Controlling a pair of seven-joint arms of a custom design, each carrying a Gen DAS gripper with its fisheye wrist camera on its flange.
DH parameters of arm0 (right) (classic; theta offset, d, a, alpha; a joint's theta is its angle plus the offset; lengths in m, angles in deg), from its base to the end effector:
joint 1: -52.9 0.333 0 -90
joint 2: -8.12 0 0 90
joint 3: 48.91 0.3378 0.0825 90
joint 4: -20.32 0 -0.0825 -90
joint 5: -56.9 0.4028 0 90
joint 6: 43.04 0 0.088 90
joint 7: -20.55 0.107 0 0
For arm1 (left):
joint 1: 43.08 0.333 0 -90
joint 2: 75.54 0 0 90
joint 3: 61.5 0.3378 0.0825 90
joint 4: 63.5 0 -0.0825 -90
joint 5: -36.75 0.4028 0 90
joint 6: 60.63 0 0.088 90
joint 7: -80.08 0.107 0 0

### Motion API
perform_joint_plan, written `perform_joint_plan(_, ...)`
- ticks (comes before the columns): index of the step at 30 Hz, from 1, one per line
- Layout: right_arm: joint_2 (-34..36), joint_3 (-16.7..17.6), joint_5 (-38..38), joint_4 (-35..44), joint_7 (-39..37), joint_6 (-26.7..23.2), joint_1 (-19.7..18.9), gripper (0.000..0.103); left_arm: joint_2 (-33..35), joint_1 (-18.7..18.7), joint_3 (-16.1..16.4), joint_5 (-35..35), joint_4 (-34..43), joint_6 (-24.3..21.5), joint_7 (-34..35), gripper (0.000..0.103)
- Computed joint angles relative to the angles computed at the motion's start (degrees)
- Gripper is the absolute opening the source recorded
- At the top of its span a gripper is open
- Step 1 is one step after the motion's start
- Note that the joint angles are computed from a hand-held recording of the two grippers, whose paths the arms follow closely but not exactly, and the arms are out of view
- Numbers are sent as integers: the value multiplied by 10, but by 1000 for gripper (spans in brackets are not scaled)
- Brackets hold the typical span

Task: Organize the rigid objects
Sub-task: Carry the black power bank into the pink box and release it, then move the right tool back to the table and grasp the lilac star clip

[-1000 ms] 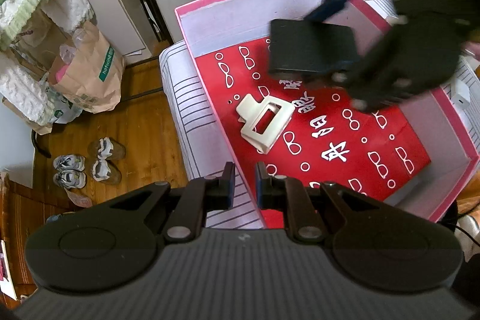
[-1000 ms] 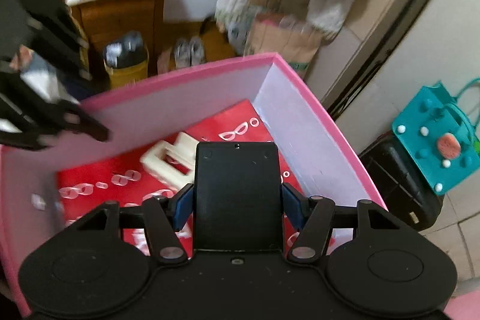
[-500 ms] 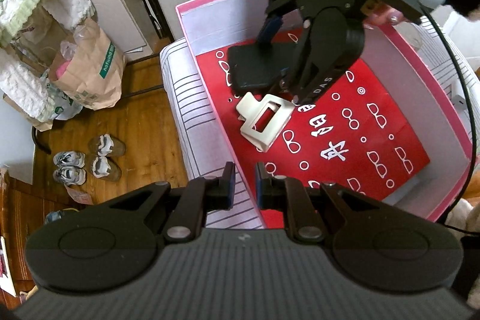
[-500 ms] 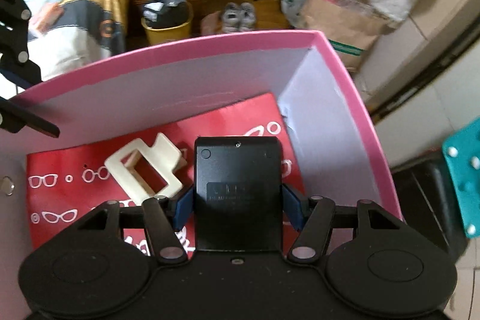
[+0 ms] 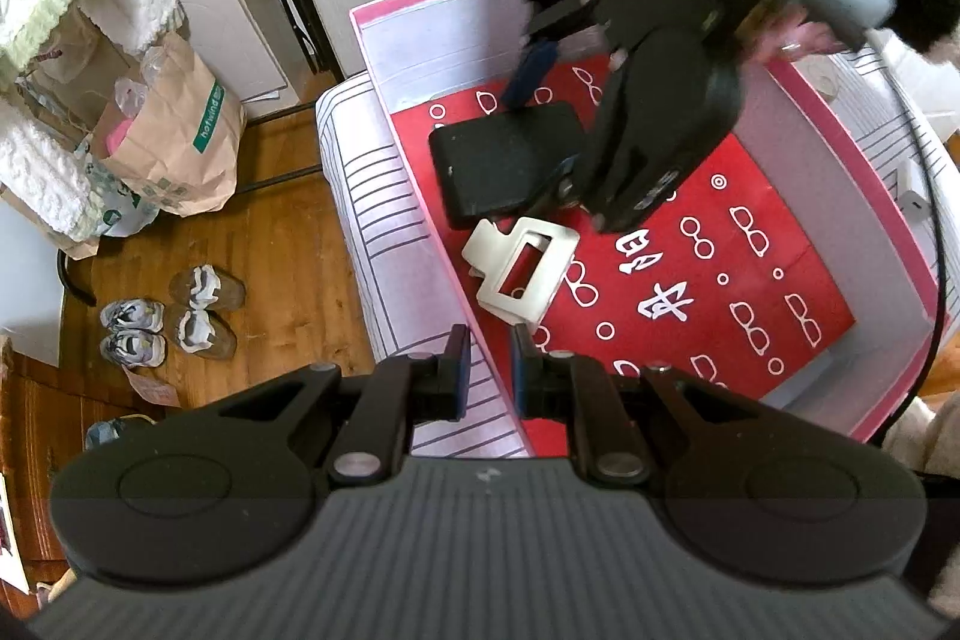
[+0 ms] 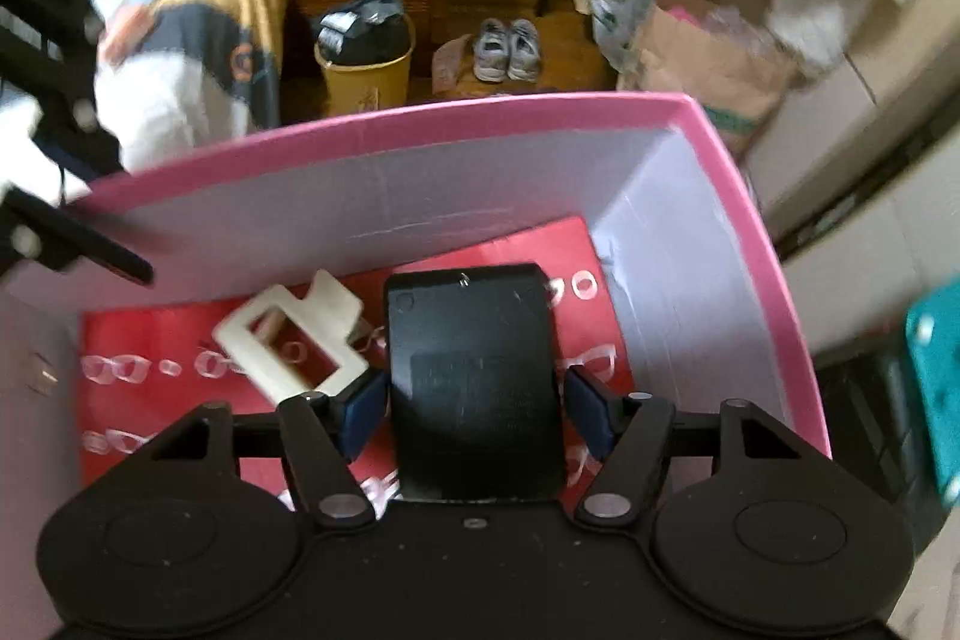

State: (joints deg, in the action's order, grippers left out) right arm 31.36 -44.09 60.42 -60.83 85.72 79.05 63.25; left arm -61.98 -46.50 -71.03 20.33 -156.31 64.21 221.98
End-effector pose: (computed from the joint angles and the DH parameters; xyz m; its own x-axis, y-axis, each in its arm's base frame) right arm 0.7124 0.1845 0.5165 0.6083 -0.7925 0.0433 -0.7448 -0.5888 -0.3139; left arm 0.6689 -0.1533 0.5380 -0.8333 -0.5514 -0.0386 -0.4865 0.7648 -0.4223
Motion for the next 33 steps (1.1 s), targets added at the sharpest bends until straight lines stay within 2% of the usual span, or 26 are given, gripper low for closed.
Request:
perform_joint_plan(1, -9, -3, 13, -2, 27, -6, -3, 71, -1, 0, 0, -1, -1, 1, 1, 13)
perform_joint_plan(4, -56, -8, 42, -50, 96, 23, -10, 73, -3, 0, 0, -1, -6, 7, 5, 12)
perform_joint_plan(7, -125, -11, 43, -128, 115, 66, -9, 74, -1, 0, 0, -1, -4, 7, 4, 12)
perform_joint_plan(10, -199, -18, 8, -208, 165, 106, 3, 75, -1, 2, 0, -7, -3, 5, 6, 12)
perform_joint_plan(12, -246, -19, -44, -251, 219, 117, 12, 76, -2, 3, -1, -11, -6, 8, 11, 13)
perform_joint_plan(14, -281, -13, -116, -281, 276, 117, 20, 76, -4, 4, -1, -14, -10, 12, 15, 13)
perform_joint_plan(18, -347, -1, -184, -331, 361, 103, 25, 77, -2, 6, -2, -24, -8, 6, 24, 13)
perform_joint_plan(20, -385, 10, -227, -365, 436, 99, 19, 80, 3, 10, -2, -32, 1, -4, 30, 13)
perform_joint_plan(22, -424, 25, -274, -407, 524, 107, 7, 88, 6, 12, -3, -38, 4, -6, 39, 14)
perform_joint_plan(24, -464, 41, -320, -454, 616, 119, -7, 88, 6, 11, -3, -37, 3, -3, 42, 13)
perform_joint_plan(29, -529, 43, -343, -545, 733, 143, -14, 88, 4, 13, -3, -47, -4, 4, 53, 13)
perform_joint_plan(33, -552, 21, -327, -605, 746, 197, -2, 86, 0, 13, -3, -52, -12, 13, 53, 13)
